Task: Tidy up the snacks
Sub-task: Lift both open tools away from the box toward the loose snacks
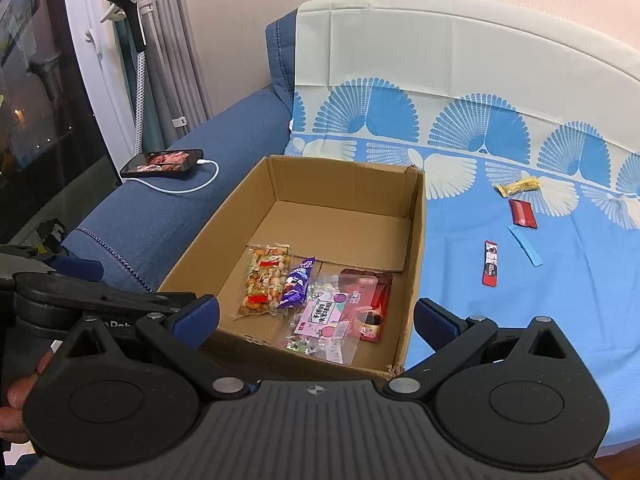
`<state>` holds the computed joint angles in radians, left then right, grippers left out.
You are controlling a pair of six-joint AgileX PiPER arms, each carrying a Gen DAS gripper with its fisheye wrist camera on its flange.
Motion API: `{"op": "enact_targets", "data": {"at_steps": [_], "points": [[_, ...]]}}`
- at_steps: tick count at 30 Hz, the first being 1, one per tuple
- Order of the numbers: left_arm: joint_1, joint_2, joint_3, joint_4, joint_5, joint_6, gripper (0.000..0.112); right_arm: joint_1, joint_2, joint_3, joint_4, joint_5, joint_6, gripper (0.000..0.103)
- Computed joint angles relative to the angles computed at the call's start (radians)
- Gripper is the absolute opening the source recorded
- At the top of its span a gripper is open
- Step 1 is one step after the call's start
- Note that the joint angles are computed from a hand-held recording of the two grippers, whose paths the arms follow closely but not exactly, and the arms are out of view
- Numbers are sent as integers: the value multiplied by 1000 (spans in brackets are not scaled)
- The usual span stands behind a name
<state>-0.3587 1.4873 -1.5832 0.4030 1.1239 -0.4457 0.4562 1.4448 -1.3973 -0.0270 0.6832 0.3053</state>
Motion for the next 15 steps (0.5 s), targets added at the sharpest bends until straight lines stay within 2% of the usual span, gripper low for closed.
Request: {"op": "enact_targets", "data": {"at_steps": [15], "points": [[-35,29,-46,43,36,-9,103,-45,-19,37,86,-35,-67,103]]}}
